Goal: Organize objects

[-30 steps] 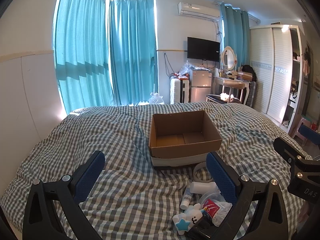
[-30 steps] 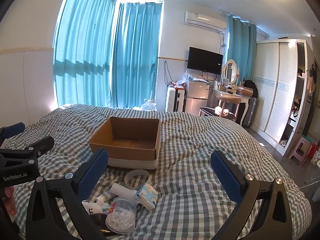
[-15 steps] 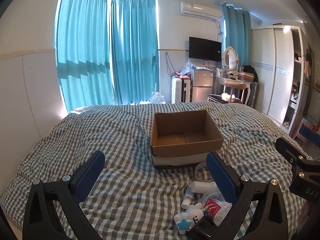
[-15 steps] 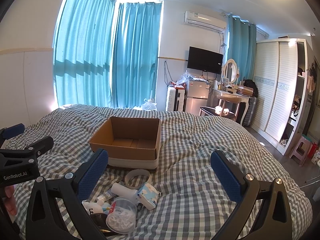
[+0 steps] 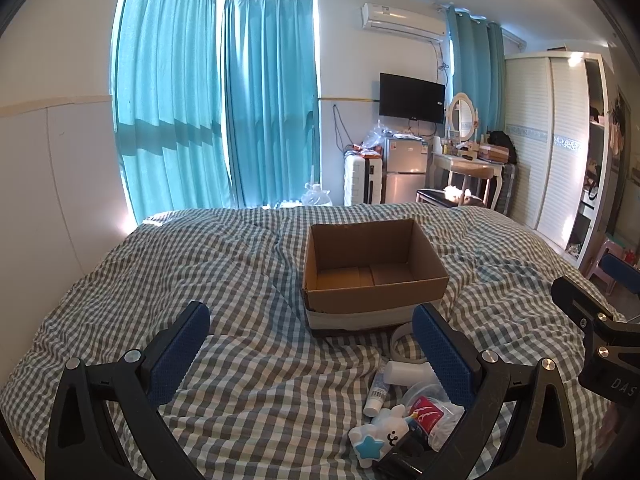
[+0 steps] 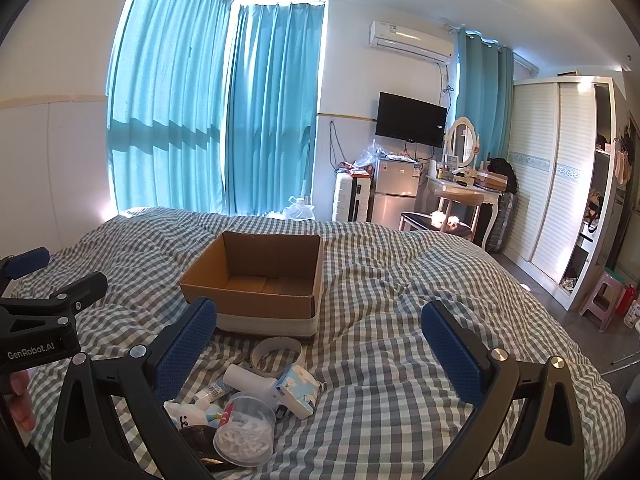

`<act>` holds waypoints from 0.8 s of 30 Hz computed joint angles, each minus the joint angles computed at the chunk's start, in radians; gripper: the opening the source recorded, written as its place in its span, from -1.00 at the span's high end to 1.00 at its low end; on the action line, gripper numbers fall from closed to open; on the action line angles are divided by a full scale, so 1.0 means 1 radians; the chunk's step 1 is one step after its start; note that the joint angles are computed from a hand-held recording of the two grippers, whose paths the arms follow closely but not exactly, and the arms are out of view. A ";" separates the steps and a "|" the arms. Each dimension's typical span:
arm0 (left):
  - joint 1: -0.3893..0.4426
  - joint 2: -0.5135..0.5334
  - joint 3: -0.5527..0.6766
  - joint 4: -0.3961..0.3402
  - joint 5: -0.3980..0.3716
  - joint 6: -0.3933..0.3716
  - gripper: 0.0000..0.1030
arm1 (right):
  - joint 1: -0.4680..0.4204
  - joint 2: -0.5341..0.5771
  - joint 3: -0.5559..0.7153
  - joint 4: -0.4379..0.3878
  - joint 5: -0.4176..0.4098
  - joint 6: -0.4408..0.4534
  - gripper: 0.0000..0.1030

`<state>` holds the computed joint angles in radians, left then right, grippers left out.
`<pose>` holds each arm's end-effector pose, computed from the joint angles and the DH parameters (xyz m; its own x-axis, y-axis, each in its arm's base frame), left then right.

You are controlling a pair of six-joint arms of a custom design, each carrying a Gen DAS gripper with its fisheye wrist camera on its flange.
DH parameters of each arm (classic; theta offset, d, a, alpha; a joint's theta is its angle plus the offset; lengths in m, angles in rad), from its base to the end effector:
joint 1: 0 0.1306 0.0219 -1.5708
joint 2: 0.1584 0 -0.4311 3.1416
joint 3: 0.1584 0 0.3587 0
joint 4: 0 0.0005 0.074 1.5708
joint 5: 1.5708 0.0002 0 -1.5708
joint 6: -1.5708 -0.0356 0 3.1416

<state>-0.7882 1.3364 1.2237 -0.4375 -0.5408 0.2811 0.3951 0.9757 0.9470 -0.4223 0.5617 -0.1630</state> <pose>0.3191 -0.2956 0.4653 -0.4370 0.1022 -0.8936 0.1845 0.9826 0.0221 0.2768 0.0943 0.4654 -0.3780 -0.0088 -0.9258 0.1804 0.9801 -0.0830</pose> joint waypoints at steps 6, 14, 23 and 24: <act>0.001 -0.001 0.000 0.000 0.000 -0.003 -1.00 | 0.001 0.000 0.000 0.000 0.001 0.001 -1.00; 0.002 -0.001 0.004 -0.003 -0.001 -0.006 -1.00 | 0.003 0.000 0.001 0.000 0.000 0.006 -1.00; -0.002 -0.017 0.005 -0.011 -0.005 -0.005 -1.00 | 0.034 -0.008 0.026 -0.017 0.037 0.024 -1.00; -0.004 -0.020 0.006 -0.015 -0.008 -0.007 -1.00 | 0.041 -0.010 0.029 -0.020 0.045 0.025 -1.00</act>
